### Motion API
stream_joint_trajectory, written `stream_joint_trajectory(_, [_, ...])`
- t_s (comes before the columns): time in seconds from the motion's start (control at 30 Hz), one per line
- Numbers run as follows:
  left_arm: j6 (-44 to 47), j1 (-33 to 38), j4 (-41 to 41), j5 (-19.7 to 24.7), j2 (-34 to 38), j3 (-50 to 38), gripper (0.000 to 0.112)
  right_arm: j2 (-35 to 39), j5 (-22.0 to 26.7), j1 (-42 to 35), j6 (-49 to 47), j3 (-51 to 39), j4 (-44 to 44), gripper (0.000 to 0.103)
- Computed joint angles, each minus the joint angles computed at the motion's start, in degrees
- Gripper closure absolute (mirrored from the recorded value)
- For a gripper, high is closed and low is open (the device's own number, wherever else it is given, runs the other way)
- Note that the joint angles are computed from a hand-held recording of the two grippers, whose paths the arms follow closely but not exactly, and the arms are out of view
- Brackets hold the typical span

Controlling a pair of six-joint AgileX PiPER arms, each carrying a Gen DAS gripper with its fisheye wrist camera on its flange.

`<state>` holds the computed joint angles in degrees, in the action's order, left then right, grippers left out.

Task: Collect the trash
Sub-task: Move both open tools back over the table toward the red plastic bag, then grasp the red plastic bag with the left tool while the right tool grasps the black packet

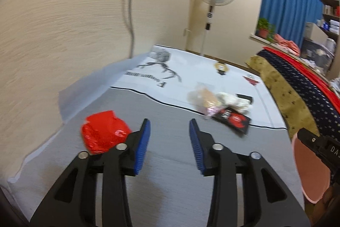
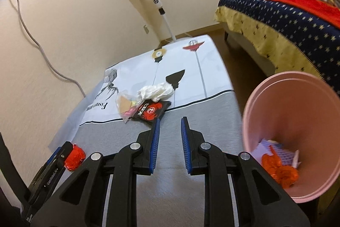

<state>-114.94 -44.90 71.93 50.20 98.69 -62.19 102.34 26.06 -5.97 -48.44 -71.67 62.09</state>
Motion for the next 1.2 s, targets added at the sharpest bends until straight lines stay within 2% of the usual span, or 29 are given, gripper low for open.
stream_joint_trajectory(0.07, [-0.28,0.58,-0.98,2.17,0.39,-0.26,0.051,1.46,-0.05,0.93,0.46,-1.39,-0.21,0.082])
stream_joint_trajectory(0.27, [1.62,3.68,-6.86,6.67,2.23,-1.83,0.033,6.10,-0.39,3.26,4.41,-5.90,-2.43,0.080])
stream_joint_trajectory(0.53, [6.56,8.13,-14.11,8.28,4.15,-3.81,0.029,12.42,0.37,5.24,12.15,-12.72,-8.04,0.079])
stream_joint_trajectory(0.67, [8.45,10.16,-16.75,7.51,4.35,-4.40,0.026,15.68,1.52,6.25,16.65,-16.74,-11.51,0.079])
stream_joint_trajectory(0.87, [9.94,12.03,-19.81,6.07,5.35,-5.50,0.026,21.02,4.28,8.10,30.05,-24.98,-22.63,0.079])
stream_joint_trajectory(1.0, [10.59,13.04,-20.78,5.02,5.43,-5.54,0.026,22.95,5.64,8.91,35.62,-28.05,-28.05,0.079])
stream_joint_trajectory(1.07, [10.37,13.57,-21.28,4.22,5.19,-5.12,0.026,23.12,5.40,9.31,36.57,-28.29,-29.41,0.082])
stream_joint_trajectory(1.2, [12.33,14.89,-22.98,2.34,5.49,-5.45,0.026,23.04,5.40,9.57,36.15,-28.15,-29.85,0.099])
